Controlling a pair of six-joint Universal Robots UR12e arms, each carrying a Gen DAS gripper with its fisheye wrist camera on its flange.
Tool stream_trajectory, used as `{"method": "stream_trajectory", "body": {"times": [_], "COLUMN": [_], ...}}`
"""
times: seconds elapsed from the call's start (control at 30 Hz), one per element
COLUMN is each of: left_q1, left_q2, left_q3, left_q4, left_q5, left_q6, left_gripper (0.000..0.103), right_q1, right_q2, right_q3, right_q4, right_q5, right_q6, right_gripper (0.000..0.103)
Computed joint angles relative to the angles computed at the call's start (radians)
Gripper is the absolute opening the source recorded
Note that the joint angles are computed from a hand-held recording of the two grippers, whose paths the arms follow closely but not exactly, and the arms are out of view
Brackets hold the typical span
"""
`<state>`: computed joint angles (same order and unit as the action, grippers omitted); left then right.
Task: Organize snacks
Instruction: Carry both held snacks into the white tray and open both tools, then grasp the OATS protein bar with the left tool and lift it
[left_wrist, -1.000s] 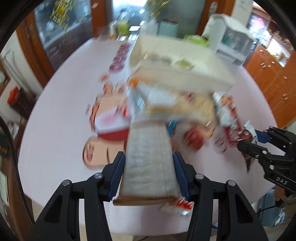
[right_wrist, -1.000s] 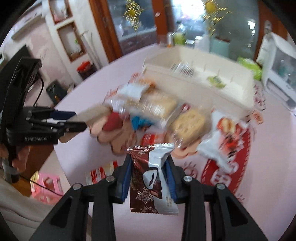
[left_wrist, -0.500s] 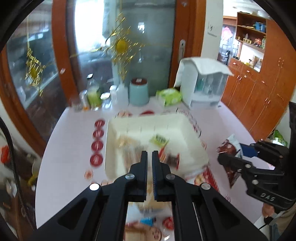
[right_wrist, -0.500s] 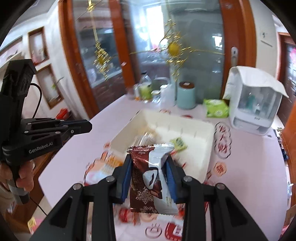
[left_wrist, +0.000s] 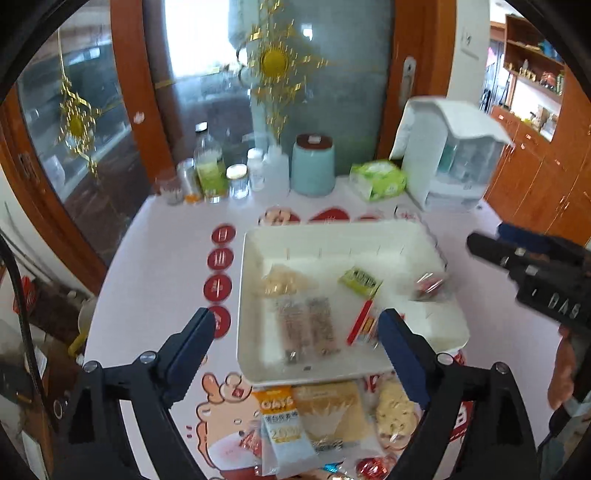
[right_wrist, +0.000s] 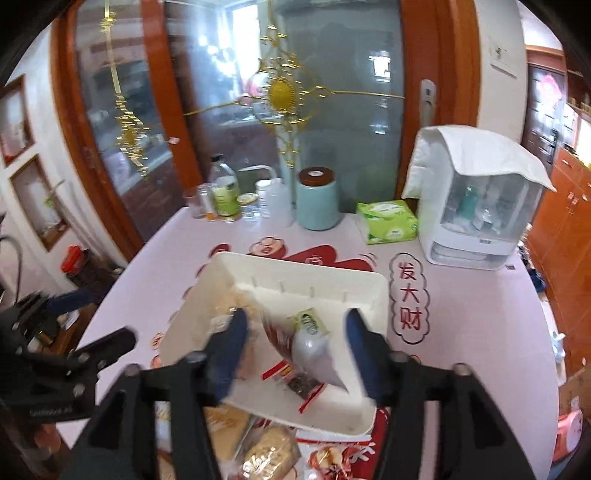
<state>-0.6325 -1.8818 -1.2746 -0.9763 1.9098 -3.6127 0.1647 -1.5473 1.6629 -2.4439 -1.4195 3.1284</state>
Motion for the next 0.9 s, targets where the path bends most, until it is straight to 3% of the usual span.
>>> {"method": "stream_trajectory", "body": {"times": [0.27, 0.9], "left_q1": [0.017, 0.015], "left_q2": [-0.002, -0.013], "left_q3": [-0.04, -0.119], "left_q4": [-0.069, -0.196], "left_q5": [-0.049, -0.127], "left_q6": [-0.066, -0.193], "left_gripper": [0.089, 0.089], "right_q1": [0.002, -0.004], "right_q2": [0.014, -0.05], "right_q3": [0.015, 0.14], "right_q4": [0.024, 0.03], "right_q5": [0.001, -0.028], "right_q6": [0.037, 0.111], "right_gripper": [0.067, 0.067]}}
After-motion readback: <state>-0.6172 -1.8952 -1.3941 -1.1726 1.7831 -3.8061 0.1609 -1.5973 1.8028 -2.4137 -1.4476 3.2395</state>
